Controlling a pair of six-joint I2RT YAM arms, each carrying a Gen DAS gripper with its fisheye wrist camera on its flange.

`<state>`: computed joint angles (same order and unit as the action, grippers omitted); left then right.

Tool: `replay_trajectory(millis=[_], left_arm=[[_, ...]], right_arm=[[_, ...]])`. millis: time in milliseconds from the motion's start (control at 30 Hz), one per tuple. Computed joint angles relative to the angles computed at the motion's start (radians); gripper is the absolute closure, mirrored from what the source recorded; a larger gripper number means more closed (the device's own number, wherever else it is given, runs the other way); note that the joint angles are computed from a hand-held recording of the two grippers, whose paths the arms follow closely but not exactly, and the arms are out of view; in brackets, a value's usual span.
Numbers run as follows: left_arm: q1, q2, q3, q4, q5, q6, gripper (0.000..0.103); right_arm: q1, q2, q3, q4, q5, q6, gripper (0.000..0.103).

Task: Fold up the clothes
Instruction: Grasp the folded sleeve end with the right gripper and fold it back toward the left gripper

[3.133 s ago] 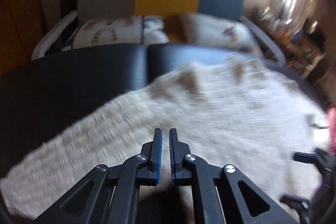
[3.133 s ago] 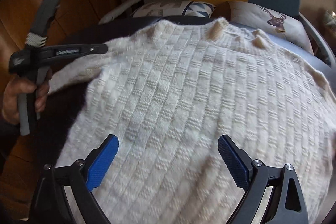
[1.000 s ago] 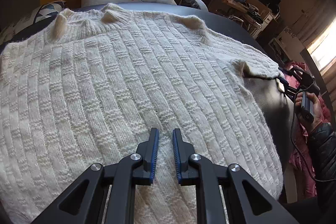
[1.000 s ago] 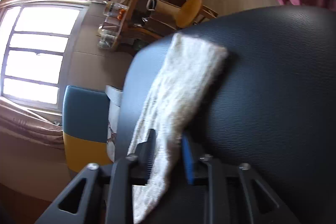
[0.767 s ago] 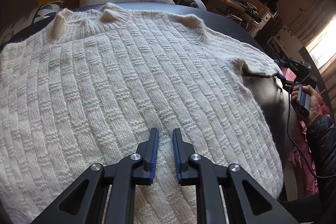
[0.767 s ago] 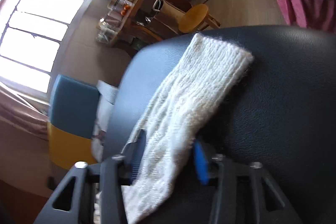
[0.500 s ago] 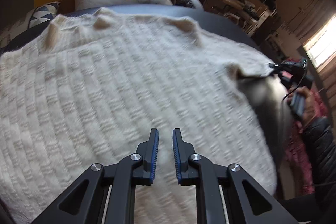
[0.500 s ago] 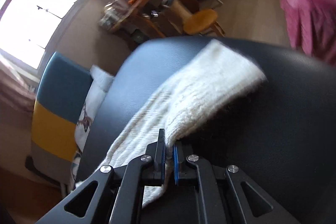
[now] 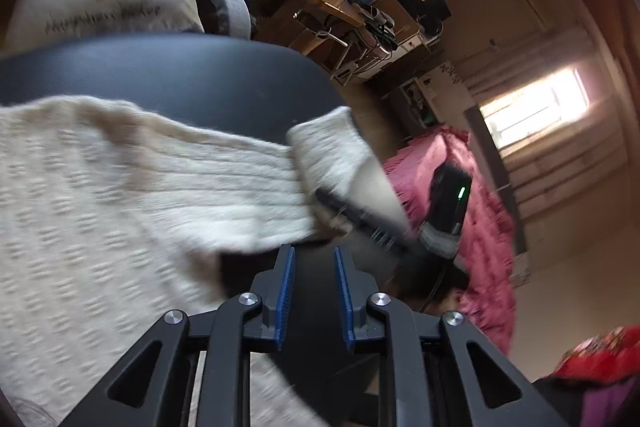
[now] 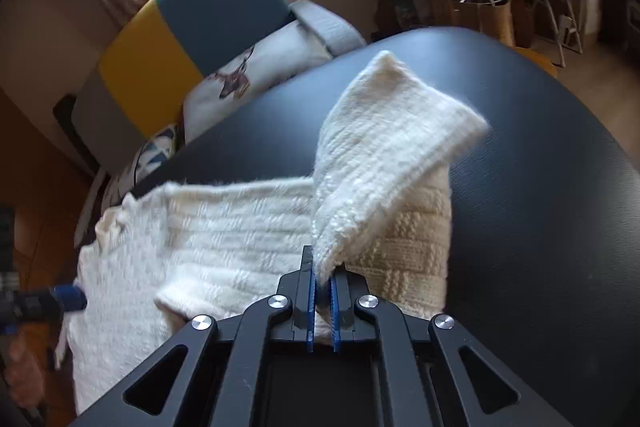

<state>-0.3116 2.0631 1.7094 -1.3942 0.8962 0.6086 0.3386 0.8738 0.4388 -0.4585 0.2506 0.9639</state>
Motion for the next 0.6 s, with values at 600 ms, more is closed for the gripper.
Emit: replay_trajectory(millis=[600], left_arm=[[-0.293, 0.14, 0.173, 0.142, -0.297, -0.189, 0.048]], right_arm=[[0.163, 0.203, 0.06, 0.191, 0.028, -0.063, 0.093]])
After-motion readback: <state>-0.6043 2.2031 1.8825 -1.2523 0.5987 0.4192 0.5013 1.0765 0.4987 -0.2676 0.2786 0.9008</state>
